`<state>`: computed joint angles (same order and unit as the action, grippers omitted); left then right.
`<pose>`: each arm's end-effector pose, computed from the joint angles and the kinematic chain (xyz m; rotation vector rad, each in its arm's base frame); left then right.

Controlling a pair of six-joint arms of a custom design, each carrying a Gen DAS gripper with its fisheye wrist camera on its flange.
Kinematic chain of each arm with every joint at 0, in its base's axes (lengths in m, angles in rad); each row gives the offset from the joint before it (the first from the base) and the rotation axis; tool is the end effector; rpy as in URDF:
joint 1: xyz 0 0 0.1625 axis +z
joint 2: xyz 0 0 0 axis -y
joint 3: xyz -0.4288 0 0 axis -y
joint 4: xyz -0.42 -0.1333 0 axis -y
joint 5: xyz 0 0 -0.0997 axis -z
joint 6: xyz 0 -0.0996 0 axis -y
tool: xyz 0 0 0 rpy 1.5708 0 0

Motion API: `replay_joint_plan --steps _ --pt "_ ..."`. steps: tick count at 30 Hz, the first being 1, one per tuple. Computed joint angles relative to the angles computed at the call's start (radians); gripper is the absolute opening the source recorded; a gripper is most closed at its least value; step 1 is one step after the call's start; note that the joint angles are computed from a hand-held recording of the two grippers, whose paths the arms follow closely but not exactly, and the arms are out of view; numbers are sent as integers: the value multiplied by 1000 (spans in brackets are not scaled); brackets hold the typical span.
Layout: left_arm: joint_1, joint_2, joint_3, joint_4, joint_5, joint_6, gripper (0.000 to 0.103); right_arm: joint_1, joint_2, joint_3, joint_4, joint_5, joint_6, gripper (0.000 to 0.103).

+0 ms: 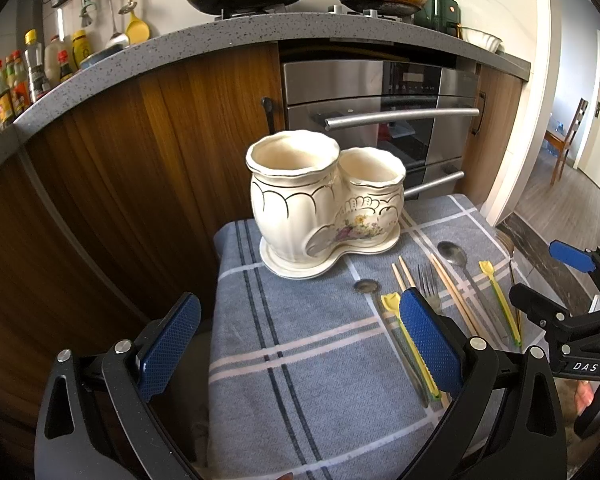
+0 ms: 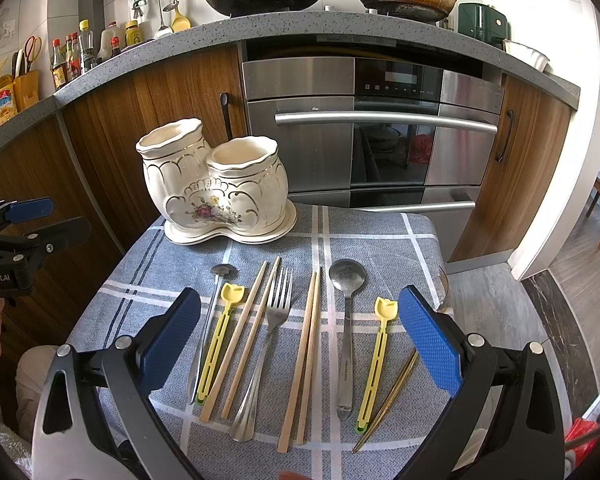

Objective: Organize utensils

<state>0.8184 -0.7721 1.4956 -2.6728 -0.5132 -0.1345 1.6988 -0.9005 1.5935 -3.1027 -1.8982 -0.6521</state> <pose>-0.3401 -0.6853 0.1750 0.4280 2.1387 -0.9184 0.1932 -0.7074 0.2414 0.7666 -2.3404 0.9527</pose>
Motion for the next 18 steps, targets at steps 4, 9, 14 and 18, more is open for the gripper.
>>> replay_joint_plan --steps 4,9,14,18 --pt "0 1 1 0 0 0 99 0 -1 0 1 0 0 98" --pt "1 4 -2 4 -1 -3 99 0 1 -3 3 1 0 98" --pt "1 5 -5 12 -2 -8 99 -1 0 -3 2 3 1 98" --pt "2 6 -5 13 -4 -8 99 0 2 -1 -2 2 1 98"
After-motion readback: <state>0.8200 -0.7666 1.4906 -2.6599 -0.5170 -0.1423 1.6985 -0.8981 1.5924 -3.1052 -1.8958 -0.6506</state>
